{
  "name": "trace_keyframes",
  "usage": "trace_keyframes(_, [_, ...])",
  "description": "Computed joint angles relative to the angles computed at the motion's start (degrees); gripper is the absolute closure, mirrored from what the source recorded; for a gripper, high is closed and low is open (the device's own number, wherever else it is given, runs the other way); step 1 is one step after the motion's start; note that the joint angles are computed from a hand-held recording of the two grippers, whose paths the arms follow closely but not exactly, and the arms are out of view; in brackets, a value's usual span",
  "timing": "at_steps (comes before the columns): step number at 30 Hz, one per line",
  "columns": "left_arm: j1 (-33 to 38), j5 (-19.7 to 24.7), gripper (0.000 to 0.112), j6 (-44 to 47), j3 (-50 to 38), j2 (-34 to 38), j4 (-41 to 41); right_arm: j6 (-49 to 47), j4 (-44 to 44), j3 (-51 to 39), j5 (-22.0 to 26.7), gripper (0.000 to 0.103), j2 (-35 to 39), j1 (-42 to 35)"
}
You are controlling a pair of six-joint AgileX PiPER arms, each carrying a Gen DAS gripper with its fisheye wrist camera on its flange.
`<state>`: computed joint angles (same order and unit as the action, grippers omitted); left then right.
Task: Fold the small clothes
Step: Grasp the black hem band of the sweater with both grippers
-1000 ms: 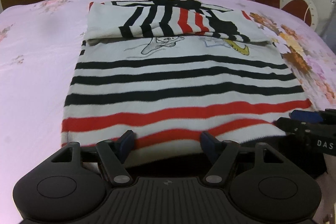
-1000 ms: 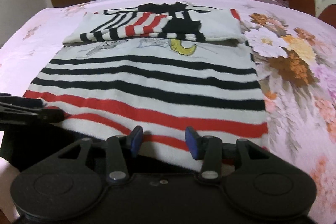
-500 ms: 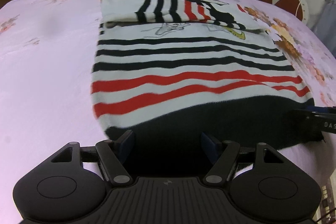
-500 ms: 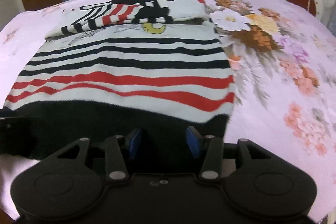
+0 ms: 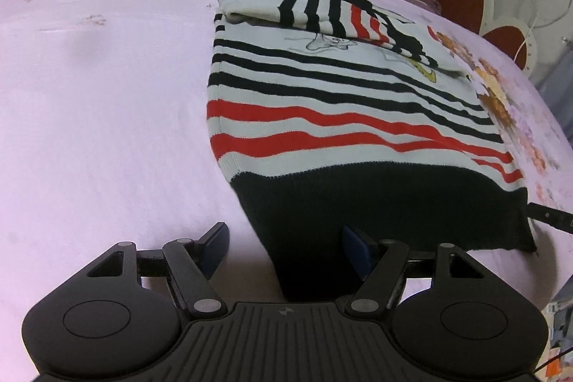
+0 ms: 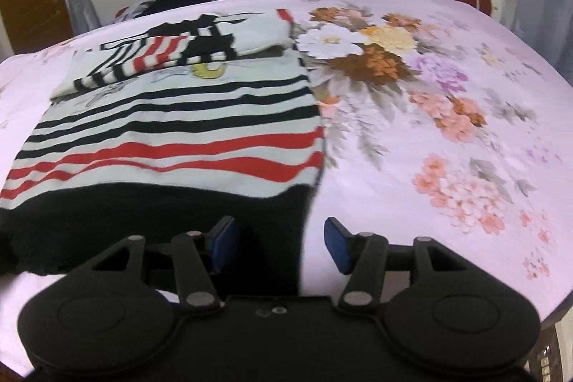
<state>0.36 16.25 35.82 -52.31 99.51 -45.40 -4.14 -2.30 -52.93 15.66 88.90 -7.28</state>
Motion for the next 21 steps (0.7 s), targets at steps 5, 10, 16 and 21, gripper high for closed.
trace_keyframes(5, [0.1, 0.3, 0.043, 4.9, -0.4, 1.1, -4.8, -4.1, 3.8, -0.1, -0.5, 0.049, 1.6, -1.4])
trace_keyframes(10, [-0.5, 0.9, 0.043, 1.3, -1.8, 2.0, -1.8, -11.9, 14.1, -1.2, 1.8, 0.051, 3.4, -3.2])
trace_keyframes(16, [-0.7, -0.2, 0.049, 3.8, -1.2, 1.9, -4.5, -14.0, 16.6, -2.3, 4.1, 0.063, 4.2, -3.3])
trace_keyframes(21, [-0.8, -0.3, 0.071, 1.4, -1.7, 1.9, -0.9, -15.5, 18.5, -3.8, 7.2, 0.073, 4.6, -3.5])
